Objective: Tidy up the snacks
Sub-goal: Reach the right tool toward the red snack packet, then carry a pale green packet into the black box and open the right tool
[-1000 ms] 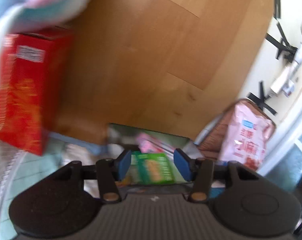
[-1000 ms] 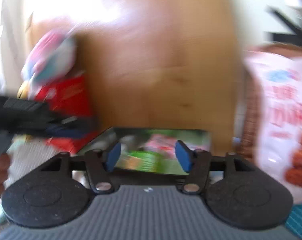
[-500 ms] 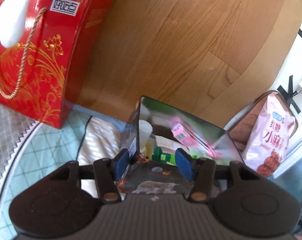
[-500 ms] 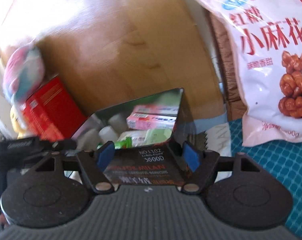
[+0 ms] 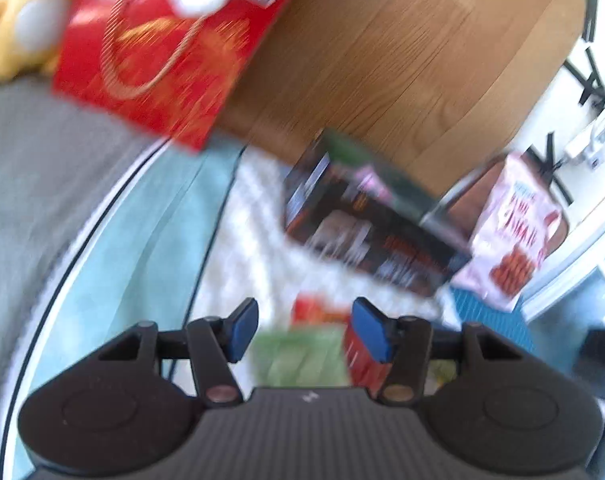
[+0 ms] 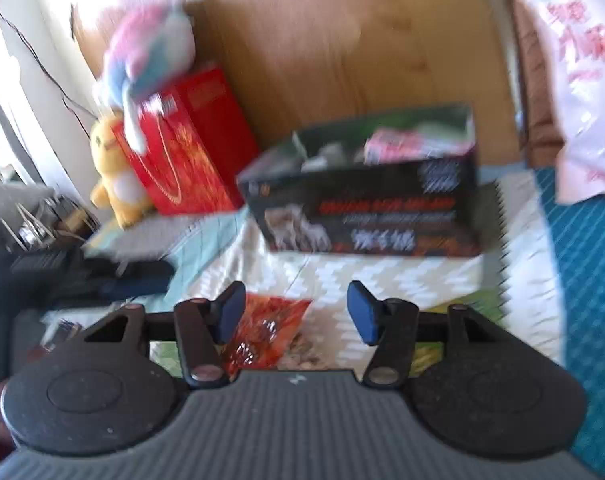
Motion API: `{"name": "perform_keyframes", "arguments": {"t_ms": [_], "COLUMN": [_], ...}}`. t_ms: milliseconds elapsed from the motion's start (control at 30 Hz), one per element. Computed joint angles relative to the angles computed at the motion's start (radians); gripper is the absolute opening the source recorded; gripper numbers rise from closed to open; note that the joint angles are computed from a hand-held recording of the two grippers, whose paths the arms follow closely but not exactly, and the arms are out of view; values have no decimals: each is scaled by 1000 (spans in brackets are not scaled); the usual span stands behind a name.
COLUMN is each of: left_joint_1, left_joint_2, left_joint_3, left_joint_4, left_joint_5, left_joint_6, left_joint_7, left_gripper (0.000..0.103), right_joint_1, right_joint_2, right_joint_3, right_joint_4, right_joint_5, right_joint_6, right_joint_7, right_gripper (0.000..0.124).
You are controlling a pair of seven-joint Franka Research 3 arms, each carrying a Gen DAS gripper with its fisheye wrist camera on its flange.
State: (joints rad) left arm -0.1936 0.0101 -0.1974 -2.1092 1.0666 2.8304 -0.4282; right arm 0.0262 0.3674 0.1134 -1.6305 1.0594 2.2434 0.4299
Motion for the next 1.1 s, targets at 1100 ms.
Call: {"name": "perform_keyframes", "arguments": {"t_ms": [1100], "left_joint_1": [26], "left_joint_2": [-51], "left_joint_3": [-40], "left_joint_4": [-118], "left_joint_5": [28], "left_joint_6": [116], "left_joint_7": [11], "left_gripper": [35], "right_joint_1": [104], "right_joint_2": [-291], "right_joint_3": [-81], "right_joint_4": [-427], "right_joint_5": [88], "right_joint_6": [87], "right_joint_7": [-439], "right_gripper": [48]}}
